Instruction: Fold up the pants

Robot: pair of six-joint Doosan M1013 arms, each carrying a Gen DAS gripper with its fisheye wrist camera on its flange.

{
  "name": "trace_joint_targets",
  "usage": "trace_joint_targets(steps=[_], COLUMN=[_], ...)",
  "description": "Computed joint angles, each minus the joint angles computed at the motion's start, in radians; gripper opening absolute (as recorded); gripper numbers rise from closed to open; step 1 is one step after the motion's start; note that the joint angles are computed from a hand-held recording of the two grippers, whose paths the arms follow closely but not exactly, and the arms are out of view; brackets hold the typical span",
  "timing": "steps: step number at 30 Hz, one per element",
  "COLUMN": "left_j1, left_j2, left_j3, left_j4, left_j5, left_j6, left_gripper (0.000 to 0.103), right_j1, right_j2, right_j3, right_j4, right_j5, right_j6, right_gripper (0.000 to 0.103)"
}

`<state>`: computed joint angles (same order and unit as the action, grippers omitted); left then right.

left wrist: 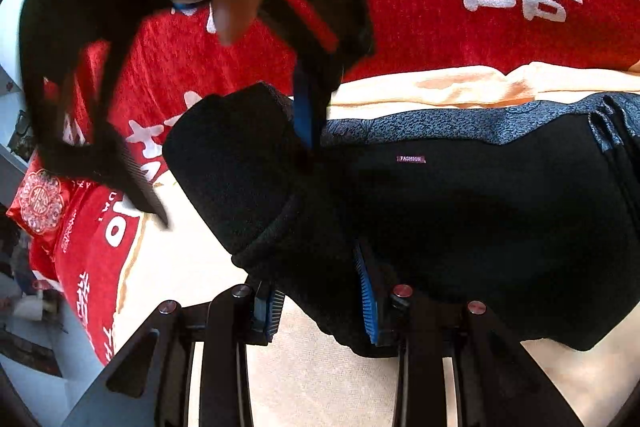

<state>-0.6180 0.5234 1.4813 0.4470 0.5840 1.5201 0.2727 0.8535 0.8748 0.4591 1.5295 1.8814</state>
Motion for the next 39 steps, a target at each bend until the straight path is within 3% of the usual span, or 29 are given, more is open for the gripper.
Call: trace_joint_targets(steps=[1, 2, 7, 15, 22, 26, 33, 36, 39], left_j1=[0.000, 0.000, -0.013, -0.067, -0.172, -0.251, -0.361, -0.363, -0.383], left_j2=[0.000, -0.002, -0.039, -0.108, -0.140, -0.137, -0.083, -0.056, -0.061], left_j3=[-0.004, -0.006, 0.020, 0.018, 0.013, 0.023, 0.025, 0.017, 0.048], left_j4=[-0.017, -0.036, -0.076, -0.352, -0.479, -0.473, -0.319, -0.264, -0.181], left_j5=[0.015, 0.022, -0.044, -0.044, 0.013, 0.035, 0.086, 0.112, 0.087], left_j6=[0.014, 0.029, 0.120, 0.384, 0.535, 0.569, 0.449, 0.424, 0.379], left_gripper=[0.033, 0.033, 0.033, 0.033, 0.033, 0.033, 0.033, 0.033, 0.034], right_j1=[-0.003, -0.010, -0.050, -0.115, -0.197, -0.260, -0.362, -0.377, -0.402], right_j2=[-0.014, -0.041, -0.192, -0.471, -0.731, -0.835, -0.910, -0.900, -0.896], right_j3=[0.024, 0.067, 0.287, 0.634, 0.956, 1.117, 1.323, 1.365, 1.414], right_j4=[-0.002, 0.010, 0.088, 0.185, 0.261, 0.333, 0.524, 0.566, 0.706], right_j5=[-0.015, -0.057, -0.266, -0.549, -0.757, -0.822, -0.879, -0.896, -0.896], right_j6=[0.002, -0.002, -0.060, -0.109, -0.103, -0.117, -0.240, -0.267, -0.381], right_gripper=[0.022, 0.019, 0.018, 0.018, 0.018, 0.018, 0.018, 0.018, 0.018])
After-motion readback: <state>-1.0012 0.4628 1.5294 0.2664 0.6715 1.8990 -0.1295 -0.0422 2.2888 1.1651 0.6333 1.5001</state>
